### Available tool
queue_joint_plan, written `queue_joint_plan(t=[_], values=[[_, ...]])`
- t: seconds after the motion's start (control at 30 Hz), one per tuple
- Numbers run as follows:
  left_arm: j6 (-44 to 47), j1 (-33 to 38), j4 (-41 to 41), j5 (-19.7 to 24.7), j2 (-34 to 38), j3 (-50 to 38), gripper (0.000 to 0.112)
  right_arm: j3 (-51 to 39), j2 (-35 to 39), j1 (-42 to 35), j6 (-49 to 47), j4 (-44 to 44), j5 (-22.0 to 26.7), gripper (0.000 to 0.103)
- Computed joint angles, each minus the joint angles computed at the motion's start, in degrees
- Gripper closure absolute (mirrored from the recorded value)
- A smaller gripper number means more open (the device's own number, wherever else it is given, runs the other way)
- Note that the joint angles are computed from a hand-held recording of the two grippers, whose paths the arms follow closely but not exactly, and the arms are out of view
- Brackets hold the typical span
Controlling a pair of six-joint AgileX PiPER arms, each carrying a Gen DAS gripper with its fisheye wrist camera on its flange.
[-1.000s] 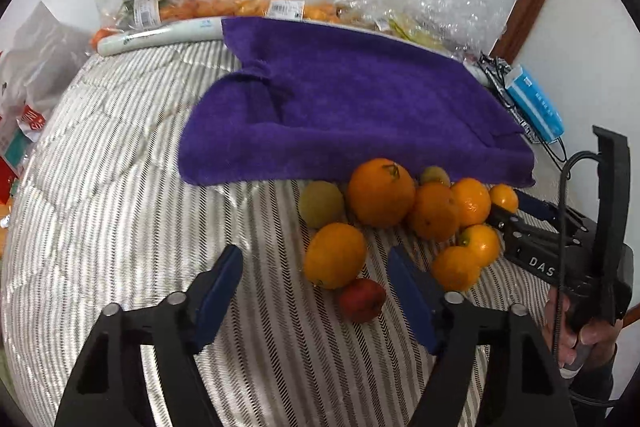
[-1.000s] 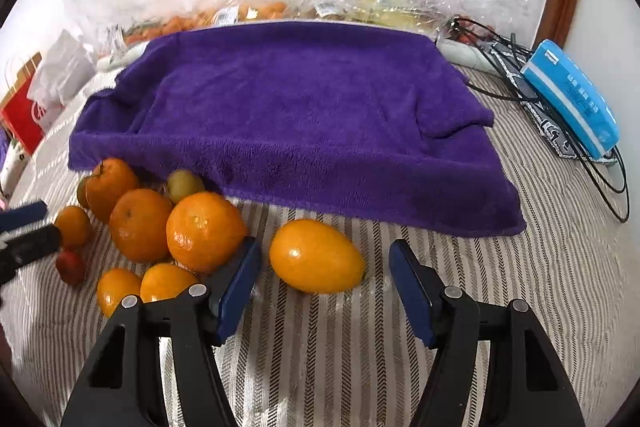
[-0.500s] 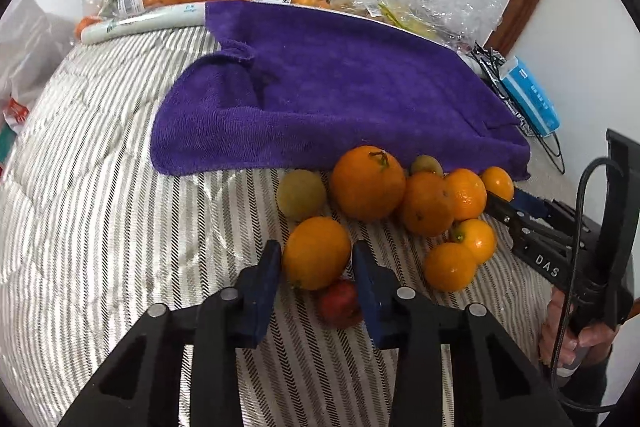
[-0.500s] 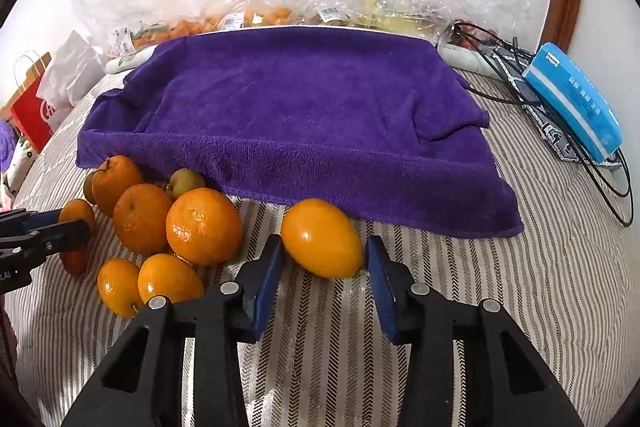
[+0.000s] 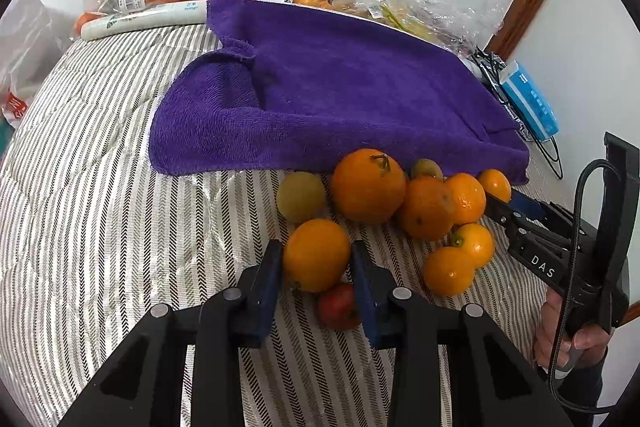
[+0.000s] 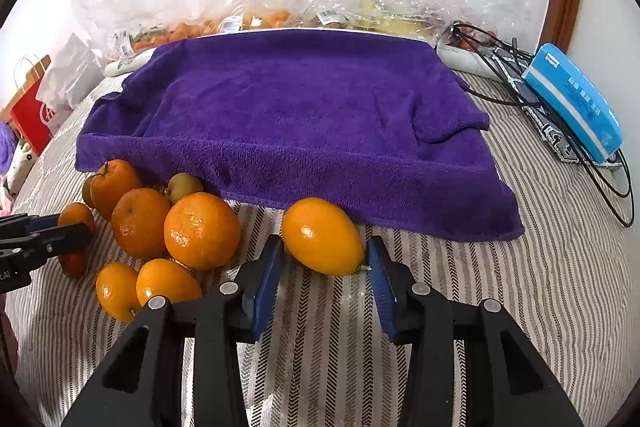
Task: Organize fruits
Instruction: 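Grasp the oval orange fruit with the right gripper while the left grasps a small orange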
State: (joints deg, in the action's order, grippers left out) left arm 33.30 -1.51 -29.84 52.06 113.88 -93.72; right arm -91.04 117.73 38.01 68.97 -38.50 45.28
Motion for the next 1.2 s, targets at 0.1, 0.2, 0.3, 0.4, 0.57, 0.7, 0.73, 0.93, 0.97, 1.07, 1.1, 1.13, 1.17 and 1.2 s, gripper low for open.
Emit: queue_joint_plan(t=[0.1, 0.2, 0.3, 0.4, 0.57, 0.7, 0.73, 0.93, 0.97, 1.07, 1.1, 1.13, 1.17, 1.2], values=[[0.35, -0.11, 0.01, -0.54, -0.36, 0.58, 0.08, -0.24, 0.18, -0.11, -0.23, 0.01, -0.14, 0.06], [0.17, -0.1, -0.09, -0.45, -0.44, 0.62, 0.08, -0.45, 0.37, -0.22, -0.48, -0.06, -0.62, 0.061], [0.02, 0.51, -0.9, 0.56, -0.35, 0.32, 0.08, -0.51, 0.42, -0.1, -0.79, -0.1, -0.8, 0.069], [-0.09, 1.01, -1.47, 1.35, -0.2, 0.13, 0.08, -0.43, 0.33, -0.05, -1.16, 0.15, -1.19, 0.07], [-0.44, 0.94, -1.24, 1.37, -0.59, 0.63, 0.08, -0.59, 0.33, -0.59, -2.58, 1.36, -1.71, 0.056], [-0.69, 0.65, -1.0, 0.81, -0.8, 1.0, 0.08, -1.69, 1.05, -0.89, -2.87, 1.63, -1.47, 0.054], [-0.73, 0.59, -0.99, 0.67, -0.78, 1.02, 0.08, -1.81, 1.2, -1.04, -2.89, 1.55, -1.87, 0.054], [-0.24, 1.11, -2.56, 1.92, -0.16, 0.07, 0.081, -1.55, 1.18, -1.05, -2.53, 1.12, -2.82, 0.069], [-0.12, 1.22, -2.74, 1.85, -0.24, 0.18, 0.081, -0.8, 0.62, -1.05, -2.32, 0.92, -3.61, 0.069], [0.5, 1.55, -3.49, 1.51, -1.04, 0.99, 0.082, 0.36, -0.3, -0.87, -1.23, 0.1, -4.35, 0.07], [0.78, 1.74, -3.99, 1.44, -1.4, 1.32, 0.082, 0.95, -0.84, -0.9, -1.02, -0.01, -4.85, 0.07], [0.74, 1.91, -4.37, 1.37, -1.79, 1.58, 0.083, 1.58, -1.49, -0.83, -0.71, -0.09, -5.24, 0.07], [0.71, 2.0, -4.66, 1.34, -1.94, 1.64, 0.084, 2.1, -2.16, -0.67, -0.43, -0.21, -5.31, 0.07], [0.66, 2.06, -4.96, 1.27, -2.28, 1.88, 0.084, 2.38, -2.63, -0.49, -0.21, -0.47, -5.16, 0.07]])
